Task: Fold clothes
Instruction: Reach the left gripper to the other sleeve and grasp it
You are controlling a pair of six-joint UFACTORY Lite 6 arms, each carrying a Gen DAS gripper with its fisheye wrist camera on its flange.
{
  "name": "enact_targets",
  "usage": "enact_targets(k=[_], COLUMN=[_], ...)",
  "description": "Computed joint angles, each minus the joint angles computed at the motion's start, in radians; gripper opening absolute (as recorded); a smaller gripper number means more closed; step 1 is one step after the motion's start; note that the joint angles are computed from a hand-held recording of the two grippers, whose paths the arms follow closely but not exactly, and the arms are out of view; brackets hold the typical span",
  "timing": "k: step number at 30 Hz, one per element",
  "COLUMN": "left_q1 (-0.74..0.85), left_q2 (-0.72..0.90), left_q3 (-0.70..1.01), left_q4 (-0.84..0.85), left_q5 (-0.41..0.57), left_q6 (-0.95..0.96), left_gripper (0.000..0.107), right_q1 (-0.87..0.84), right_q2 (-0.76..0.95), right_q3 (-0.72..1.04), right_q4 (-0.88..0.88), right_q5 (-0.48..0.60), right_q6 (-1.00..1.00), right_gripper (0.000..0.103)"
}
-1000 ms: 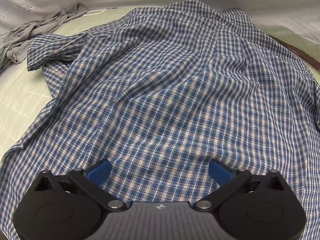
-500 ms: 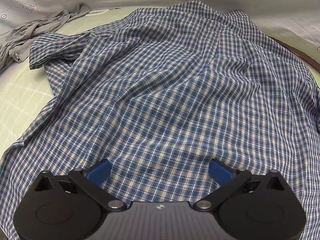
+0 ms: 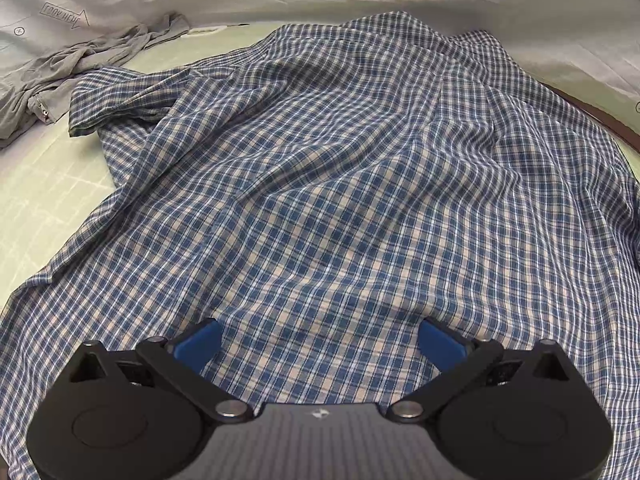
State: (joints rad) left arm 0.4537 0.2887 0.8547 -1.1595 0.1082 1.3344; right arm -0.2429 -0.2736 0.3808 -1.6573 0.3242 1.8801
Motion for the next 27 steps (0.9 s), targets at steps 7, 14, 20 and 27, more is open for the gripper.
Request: enact_targets(k=[7, 14, 20, 27], left_q1=[0.106, 0.368, 0.546, 0.618], left_q2=[-0.096, -0.140, 0.009, 0.343], left_q3=[-0.093, -0.079, 0.202, 0.651], left_q4=[0.143, 0.236, 0.289, 0.344], left_q5=[0.097, 0.358, 0.508, 0.632], left_q6=[-0.003, 0.088, 0.021, -0.100], left_gripper=[0.103, 0.103, 0.103, 0.103], right_q1=[0.171, 0.477, 0.833, 1.104], right_q2=[-0.122, -0.144, -0.051, 0.205], right_q3=[-0.077, -0.085, 0.017, 0.221], right_q4=[0.261, 0.409, 0.463, 0.532], right_q5=[0.004, 0.123, 0.285, 0.379], right_q6=[-0.288, -0.269, -0.094, 0.009], right_gripper=[0.102, 0.102, 0.103, 0.103])
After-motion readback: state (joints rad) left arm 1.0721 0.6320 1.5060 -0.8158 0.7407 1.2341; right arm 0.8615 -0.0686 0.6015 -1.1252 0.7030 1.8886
